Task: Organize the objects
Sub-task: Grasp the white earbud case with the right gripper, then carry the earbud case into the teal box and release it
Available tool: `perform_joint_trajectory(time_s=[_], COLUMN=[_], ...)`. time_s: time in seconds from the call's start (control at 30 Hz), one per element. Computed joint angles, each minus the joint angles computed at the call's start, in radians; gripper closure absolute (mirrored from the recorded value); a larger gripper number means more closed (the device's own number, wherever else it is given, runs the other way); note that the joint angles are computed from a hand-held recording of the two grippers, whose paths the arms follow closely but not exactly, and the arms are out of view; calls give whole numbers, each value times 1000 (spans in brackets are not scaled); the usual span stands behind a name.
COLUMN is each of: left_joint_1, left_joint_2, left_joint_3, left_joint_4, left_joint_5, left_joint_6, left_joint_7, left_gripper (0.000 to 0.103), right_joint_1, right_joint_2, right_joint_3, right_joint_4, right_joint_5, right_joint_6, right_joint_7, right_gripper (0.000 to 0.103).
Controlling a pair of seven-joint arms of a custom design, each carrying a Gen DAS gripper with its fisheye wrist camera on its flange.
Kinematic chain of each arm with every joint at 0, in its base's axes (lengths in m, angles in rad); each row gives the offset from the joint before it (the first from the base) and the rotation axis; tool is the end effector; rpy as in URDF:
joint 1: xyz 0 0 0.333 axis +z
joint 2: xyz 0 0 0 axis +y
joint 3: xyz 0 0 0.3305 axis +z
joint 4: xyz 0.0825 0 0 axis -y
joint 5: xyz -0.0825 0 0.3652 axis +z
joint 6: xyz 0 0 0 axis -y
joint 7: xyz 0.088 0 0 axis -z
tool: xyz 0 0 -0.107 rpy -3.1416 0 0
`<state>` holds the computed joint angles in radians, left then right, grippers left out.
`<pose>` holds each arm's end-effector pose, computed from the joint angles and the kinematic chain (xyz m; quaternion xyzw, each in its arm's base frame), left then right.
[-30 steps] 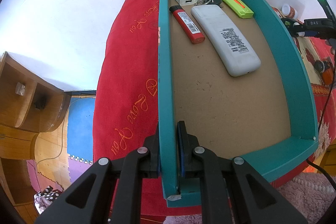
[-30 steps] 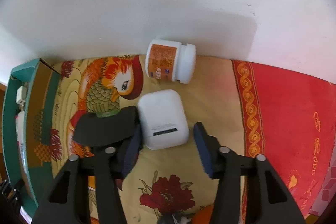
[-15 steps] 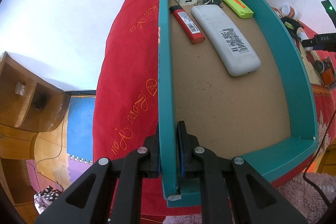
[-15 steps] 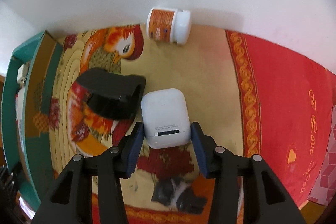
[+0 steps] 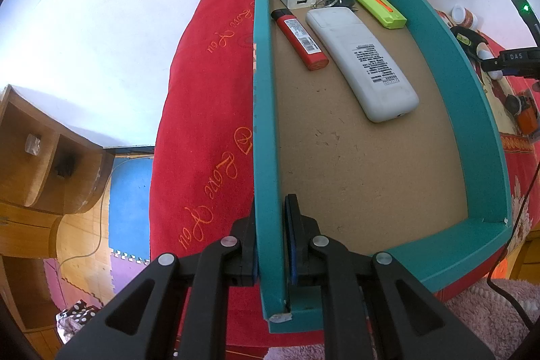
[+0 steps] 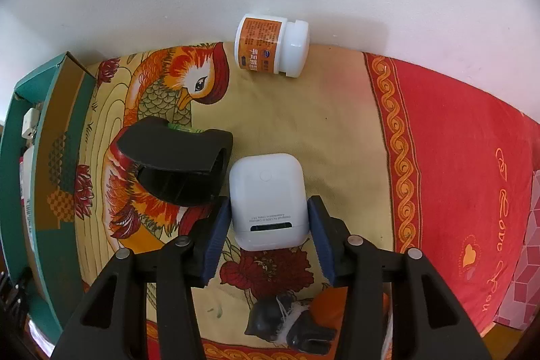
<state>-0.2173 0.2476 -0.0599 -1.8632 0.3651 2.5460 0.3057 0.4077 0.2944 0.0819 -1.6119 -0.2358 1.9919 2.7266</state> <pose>0.6161 -0.1770 0.4559 -0.8855 0.3933 -0.2115 0.1281 0.5779 0.2850 0.4857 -0.4712 0.8756 -0.0959 0.0469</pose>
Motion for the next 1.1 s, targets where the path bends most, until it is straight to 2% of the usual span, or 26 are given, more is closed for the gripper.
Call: perform_joint_trajectory(time_s=[0.17,0.43,0.67,0.77,1.1], left_joint_1=[-1,-1,-2,-2,-3], left_joint_2=[1,7,12,15,19], left_joint_3=[1,4,7,7,9], left_joint_4=[1,9,17,21,31], left_joint_5=[1,1,5,4,4], left_joint_6=[0,-3,-3,-4,-7], left_joint_7=[-3,-4,-5,-2,0], left_gripper=[94,94,94,94,94], right_joint_1=[-14,0,-7,12,29], right_joint_2=[1,-7,-17,-21,4], right_joint_3=[-7,1,6,13,18], right_joint_4=[2,-4,-22,-72,-16], right_joint_5=[1,2,29,16,10], right_joint_6=[3,1,60,121,141], right_joint_7=[-32,-2,-2,33,21], right_gripper=[57,57,58,58,58])
